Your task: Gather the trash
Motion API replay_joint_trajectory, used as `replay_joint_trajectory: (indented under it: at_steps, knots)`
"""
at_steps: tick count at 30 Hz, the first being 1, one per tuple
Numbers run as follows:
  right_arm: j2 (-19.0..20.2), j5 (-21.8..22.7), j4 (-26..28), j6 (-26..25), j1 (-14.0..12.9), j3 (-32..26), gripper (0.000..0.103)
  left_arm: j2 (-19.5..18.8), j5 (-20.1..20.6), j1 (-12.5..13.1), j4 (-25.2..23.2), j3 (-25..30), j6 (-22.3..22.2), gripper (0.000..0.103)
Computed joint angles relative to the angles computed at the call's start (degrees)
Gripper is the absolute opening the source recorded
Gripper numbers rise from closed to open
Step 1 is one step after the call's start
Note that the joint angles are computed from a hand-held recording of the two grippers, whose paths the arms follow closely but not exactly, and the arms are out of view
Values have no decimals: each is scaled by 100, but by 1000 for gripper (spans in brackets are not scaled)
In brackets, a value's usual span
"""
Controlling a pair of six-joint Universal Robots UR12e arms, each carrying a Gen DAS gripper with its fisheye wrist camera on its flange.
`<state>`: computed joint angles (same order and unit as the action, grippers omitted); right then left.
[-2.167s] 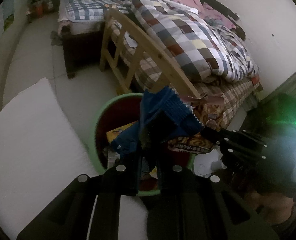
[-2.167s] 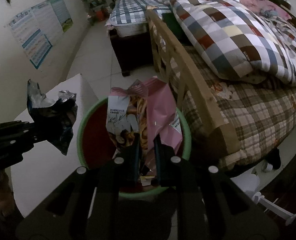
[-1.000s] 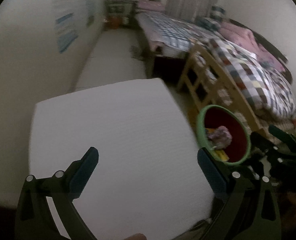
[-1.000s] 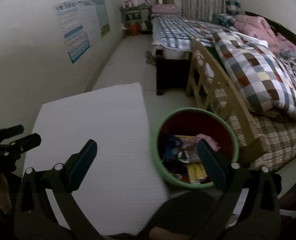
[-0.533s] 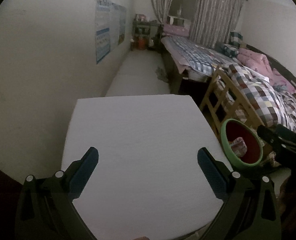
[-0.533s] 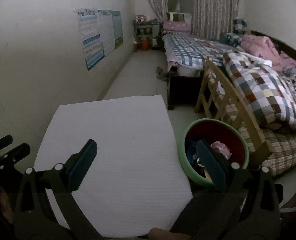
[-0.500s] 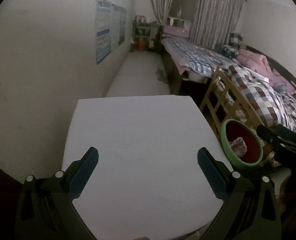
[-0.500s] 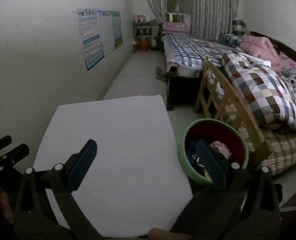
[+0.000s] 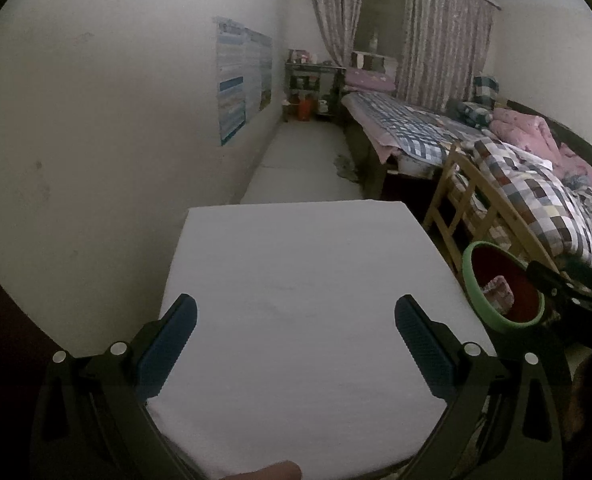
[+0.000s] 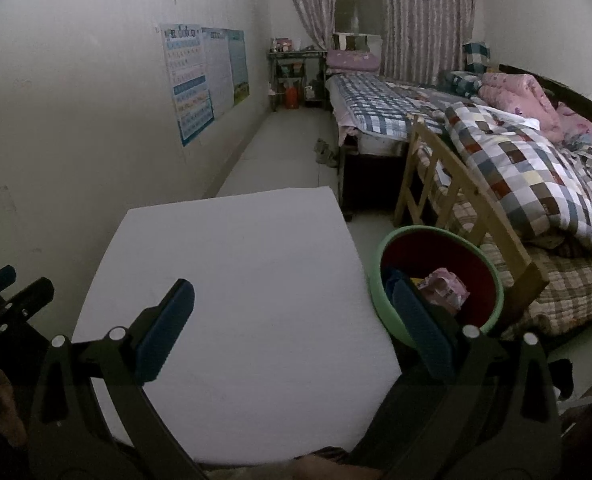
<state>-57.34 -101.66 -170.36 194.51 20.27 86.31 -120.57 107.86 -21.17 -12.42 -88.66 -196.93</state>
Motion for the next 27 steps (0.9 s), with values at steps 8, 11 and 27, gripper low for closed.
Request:
replay_joint_trajectory:
  at_steps: [8,11,27]
  knots:
    - [-2,-252,-470,-64,44,106,98,10,83,-18,126,-28,63,95]
    - [-10,-294,-569,-52,54,138,98,1,65,-18,136,-7,154,95]
    - [-2,-215,-497,-56,75,116,98,-1,130,-54,171,1,241,95]
